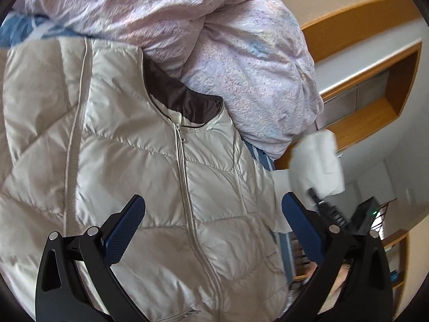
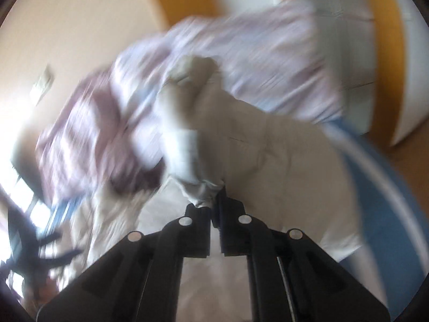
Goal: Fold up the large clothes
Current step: 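Carry the sleeve across the jacket front with the right tool while the left tool grasps it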
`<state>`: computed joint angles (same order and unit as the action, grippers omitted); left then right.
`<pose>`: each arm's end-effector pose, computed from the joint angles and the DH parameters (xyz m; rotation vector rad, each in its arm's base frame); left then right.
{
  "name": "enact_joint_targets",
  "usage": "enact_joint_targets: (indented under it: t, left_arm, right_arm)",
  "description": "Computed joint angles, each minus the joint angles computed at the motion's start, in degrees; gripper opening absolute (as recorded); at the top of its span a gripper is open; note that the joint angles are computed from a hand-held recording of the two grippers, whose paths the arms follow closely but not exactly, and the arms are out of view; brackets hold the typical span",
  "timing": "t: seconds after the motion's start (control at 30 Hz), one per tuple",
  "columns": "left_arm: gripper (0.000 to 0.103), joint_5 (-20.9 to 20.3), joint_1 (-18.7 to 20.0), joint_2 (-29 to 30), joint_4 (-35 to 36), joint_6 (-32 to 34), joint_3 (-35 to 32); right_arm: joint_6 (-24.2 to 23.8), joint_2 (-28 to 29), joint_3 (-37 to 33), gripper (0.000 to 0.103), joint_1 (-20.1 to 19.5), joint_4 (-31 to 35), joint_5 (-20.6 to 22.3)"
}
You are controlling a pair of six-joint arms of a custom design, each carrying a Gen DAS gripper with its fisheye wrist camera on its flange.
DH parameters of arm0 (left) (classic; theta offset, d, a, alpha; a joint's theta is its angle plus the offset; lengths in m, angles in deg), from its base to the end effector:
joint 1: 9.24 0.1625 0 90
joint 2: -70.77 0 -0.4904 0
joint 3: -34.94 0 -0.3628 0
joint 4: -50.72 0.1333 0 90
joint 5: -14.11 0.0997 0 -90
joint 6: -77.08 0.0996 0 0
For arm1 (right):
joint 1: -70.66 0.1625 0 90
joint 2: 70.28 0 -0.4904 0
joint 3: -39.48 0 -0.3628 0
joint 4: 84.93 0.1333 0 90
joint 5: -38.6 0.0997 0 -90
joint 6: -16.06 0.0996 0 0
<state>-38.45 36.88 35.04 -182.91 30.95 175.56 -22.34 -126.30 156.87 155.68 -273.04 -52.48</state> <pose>-0.1598 -0.4458 0.0990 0.3875 -2.7856 1.3634 0.0799 -0.5966 0.2306 0.7869 -2.6512 0.8437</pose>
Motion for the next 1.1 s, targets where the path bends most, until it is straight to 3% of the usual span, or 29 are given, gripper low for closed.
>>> enact_joint_targets:
  t: [0.07, 0.2, 0.5, 0.67, 0.77, 0.87, 0.93, 1.03, 1.07, 1.1]
  left_arm:
    - [0.102, -1.20, 0.77, 0.19, 0.82, -0.74, -0.74]
    - [0.098, -4.27, 2.16, 0.88, 2.87, -1.03, -3.25]
    - [0.094, -10.12, 5.01, 1.75, 7.93, -2.46, -8.54]
    - [0.090, -12.47, 6.34, 2.01, 10.54, -4.58, -10.48]
    - [0.075, -11.06, 6.29, 1.72, 12.42, -4.99, -10.87]
    - [0.051, -10.36, 6.60, 1.40, 12.65, -5.83, -10.15]
    - [0.028, -8.42, 6.44, 0.82, 13.05, -6.77, -9.05]
    - [0.019, -6.47, 6.04, -0.05, 13.79, -6.65, -7.99]
    - [0.018, -5.45, 5.70, -0.27, 14.20, -6.58, -7.74]
    - [0.016, -3.43, 5.03, -0.76, 15.10, -6.28, -7.35]
  right_arm:
    - [-0.99, 2.18, -0.28, 0.006, 0.77, 3.74, -2.54]
    - [-3.25, 6.36, 0.91, 0.006, 2.45, 2.47, -7.53]
    - [-7.81, 7.02, 5.02, 0.006, 3.48, -2.10, -9.62]
    - [-12.12, 10.02, 6.56, 0.006, 5.62, -8.13, -11.25]
    - [-14.82, 11.02, 8.41, 0.006, 6.44, -11.90, -11.70]
    - [-16.40, 11.80, 9.97, 0.006, 7.42, -15.38, -12.00]
    - [-16.42, 12.03, 10.30, 0.008, 7.92, -15.85, -12.05]
    - [-15.99, 12.01, 10.45, 0.012, 8.45, -14.96, -12.17]
    - [-15.85, 11.70, 10.50, 0.018, 8.64, -13.90, -12.25]
    - [-15.67, 11.22, 10.52, 0.033, 8.68, -12.65, -12.09]
